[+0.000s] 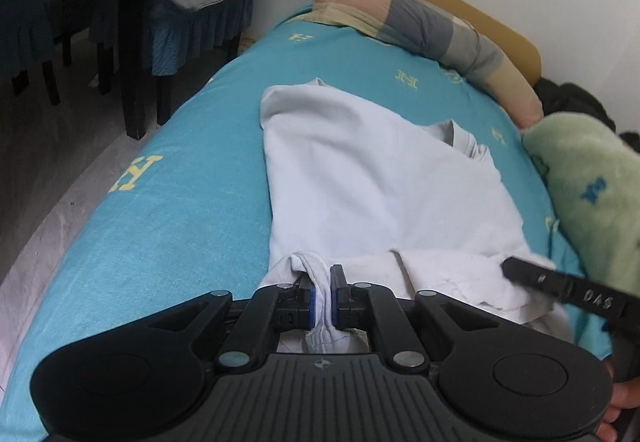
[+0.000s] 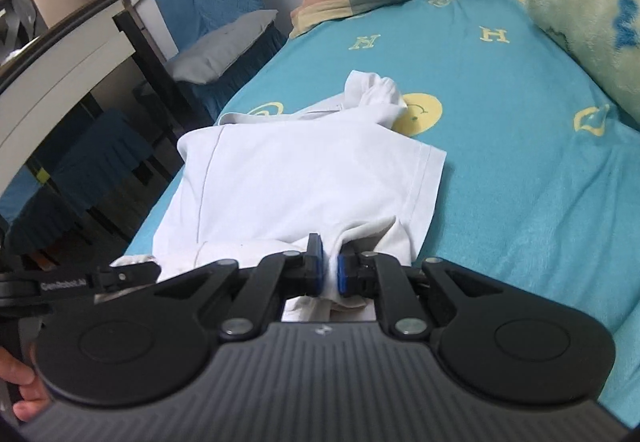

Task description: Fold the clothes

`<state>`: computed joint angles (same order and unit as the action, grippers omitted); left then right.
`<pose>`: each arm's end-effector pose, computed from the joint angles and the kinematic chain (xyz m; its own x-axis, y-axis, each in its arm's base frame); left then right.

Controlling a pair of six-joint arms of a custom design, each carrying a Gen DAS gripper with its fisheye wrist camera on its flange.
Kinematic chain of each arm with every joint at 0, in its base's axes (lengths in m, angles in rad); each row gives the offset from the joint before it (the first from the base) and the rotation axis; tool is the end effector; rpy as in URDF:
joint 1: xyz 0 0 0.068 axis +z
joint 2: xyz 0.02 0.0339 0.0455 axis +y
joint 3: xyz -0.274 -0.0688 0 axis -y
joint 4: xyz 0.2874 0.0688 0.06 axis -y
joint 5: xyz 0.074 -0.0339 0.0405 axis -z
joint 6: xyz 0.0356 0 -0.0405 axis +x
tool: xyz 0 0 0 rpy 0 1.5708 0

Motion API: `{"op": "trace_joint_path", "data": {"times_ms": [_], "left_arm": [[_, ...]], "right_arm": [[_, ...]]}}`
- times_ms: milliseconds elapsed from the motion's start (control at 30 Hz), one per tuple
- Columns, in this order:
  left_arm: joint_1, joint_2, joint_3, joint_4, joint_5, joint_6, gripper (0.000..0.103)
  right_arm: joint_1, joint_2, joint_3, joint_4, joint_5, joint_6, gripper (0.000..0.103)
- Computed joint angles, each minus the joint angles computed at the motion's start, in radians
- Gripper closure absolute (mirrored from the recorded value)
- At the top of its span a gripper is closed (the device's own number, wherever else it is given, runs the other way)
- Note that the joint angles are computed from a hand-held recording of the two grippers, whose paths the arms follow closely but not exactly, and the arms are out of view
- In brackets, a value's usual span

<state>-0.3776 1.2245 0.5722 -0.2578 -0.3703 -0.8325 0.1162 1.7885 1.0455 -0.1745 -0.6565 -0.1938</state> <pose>0.2442 -0.0830 0.1598 -0.5955 -0.5055 -0.6244 -0.4505 0.8536 -0.2616 0.3884 0.0672 0.1496 -0.6853 -0.2336 -0.6898 -0.6036 0.7121 0.3585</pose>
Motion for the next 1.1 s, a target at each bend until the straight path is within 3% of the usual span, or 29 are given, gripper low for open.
{"op": "trace_joint_path", "data": {"times_ms": [33, 100, 133, 167, 200, 233, 367, 533, 667, 800, 933, 1033, 1100], "left_arm": [[-0.009, 0.006, 0.006, -0.002, -0.011, 0.007, 0.093], [-0.037, -0.008, 0.018, -0.025, -0.033, 0.004, 0.079], [-0.057, -0.029, 0.020, -0.040, -0.045, -0.009, 0.065], [-0.084, -0.050, 0.026, -0.067, -0.067, -0.036, 0.049], [-0.121, -0.069, 0.041, -0.115, -0.108, -0.074, 0.044], [-0.167, -0.088, 0.057, -0.166, -0.156, -0.110, 0.039], [-0.376, -0.142, 0.137, -0.364, -0.315, -0.238, 0.025], [-0.685, -0.101, 0.272, -0.713, -0.525, -0.568, 0.021], [-0.884, -0.019, 0.368, -0.989, -0.594, -0.879, 0.020], [-1.023, 0.069, 0.440, -1.187, -0.630, -1.154, 0.017], [-1.053, 0.084, 0.448, -1.197, -0.627, -1.201, 0.016], [-1.062, 0.082, 0.444, -1.176, -0.619, -1.206, 0.014], [-1.043, 0.031, 0.396, -1.072, -0.589, -1.157, 0.014]], "right_arm": [[0.004, -0.010, -0.005, -0.002, 0.009, -0.010, 0.089], [0.004, -0.041, -0.005, -0.040, 0.020, -0.035, 0.083], [0.000, -0.061, -0.007, -0.061, 0.018, -0.041, 0.063], [-0.010, -0.094, -0.026, -0.060, 0.002, -0.037, 0.050], [-0.025, -0.135, -0.056, -0.046, -0.025, -0.024, 0.025], [-0.041, -0.176, -0.085, -0.033, -0.051, -0.010, 0.014], [-0.086, -0.361, -0.174, -0.074, -0.119, -0.049, 0.015], [-0.199, -0.595, -0.275, -0.180, -0.213, -0.139, 0.015], [-0.347, -0.739, -0.320, -0.357, -0.315, -0.289, 0.015], [-0.488, -0.794, -0.318, -0.558, -0.406, -0.446, 0.015], [-0.572, -0.783, -0.299, -0.685, -0.459, -0.569, 0.015], [-0.577, -0.780, -0.302, -0.665, -0.455, -0.542, 0.015], [-0.568, -0.742, -0.288, -0.678, -0.445, -0.515, 0.015]]}}
